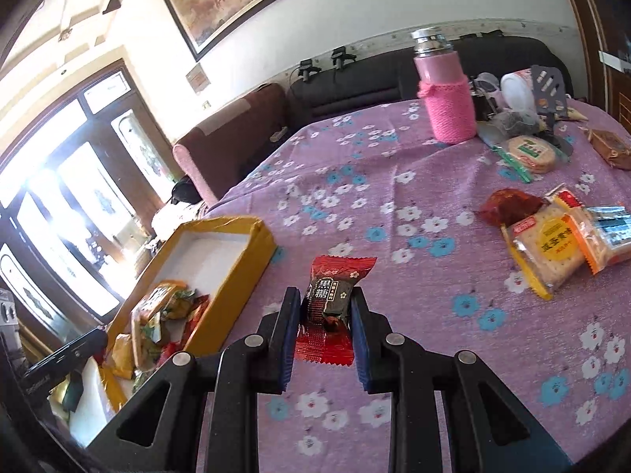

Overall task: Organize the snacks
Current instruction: 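Carry both candies over the tray and open both tools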

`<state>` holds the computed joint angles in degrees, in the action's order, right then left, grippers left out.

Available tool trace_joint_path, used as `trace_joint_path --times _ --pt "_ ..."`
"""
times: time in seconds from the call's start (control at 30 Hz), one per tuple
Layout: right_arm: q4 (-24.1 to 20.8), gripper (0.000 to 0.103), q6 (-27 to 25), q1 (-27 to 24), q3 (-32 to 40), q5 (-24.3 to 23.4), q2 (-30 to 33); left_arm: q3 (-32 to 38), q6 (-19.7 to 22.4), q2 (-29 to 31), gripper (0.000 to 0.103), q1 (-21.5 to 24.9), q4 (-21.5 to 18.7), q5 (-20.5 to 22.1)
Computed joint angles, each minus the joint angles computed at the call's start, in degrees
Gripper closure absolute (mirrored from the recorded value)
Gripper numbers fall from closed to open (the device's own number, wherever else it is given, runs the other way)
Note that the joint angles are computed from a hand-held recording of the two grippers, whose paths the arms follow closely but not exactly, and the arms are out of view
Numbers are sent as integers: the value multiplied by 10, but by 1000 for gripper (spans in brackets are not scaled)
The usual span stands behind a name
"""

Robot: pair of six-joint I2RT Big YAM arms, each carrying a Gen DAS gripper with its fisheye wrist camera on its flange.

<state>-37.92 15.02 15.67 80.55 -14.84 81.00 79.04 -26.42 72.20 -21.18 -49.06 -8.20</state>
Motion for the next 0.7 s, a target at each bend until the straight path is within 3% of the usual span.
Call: trace_joint_path --times 0.33,0.5,0.7 --pt "-86 78 -29 124 104 20 81 -56 -19 -14 79 47 20 54" --pt "-123 78 -40 152 163 51 139 -61 -11 -11 79 54 23 44" --pt "-144 77 -48 162 202 99 185 -70 -10 -22 66 69 33 76"
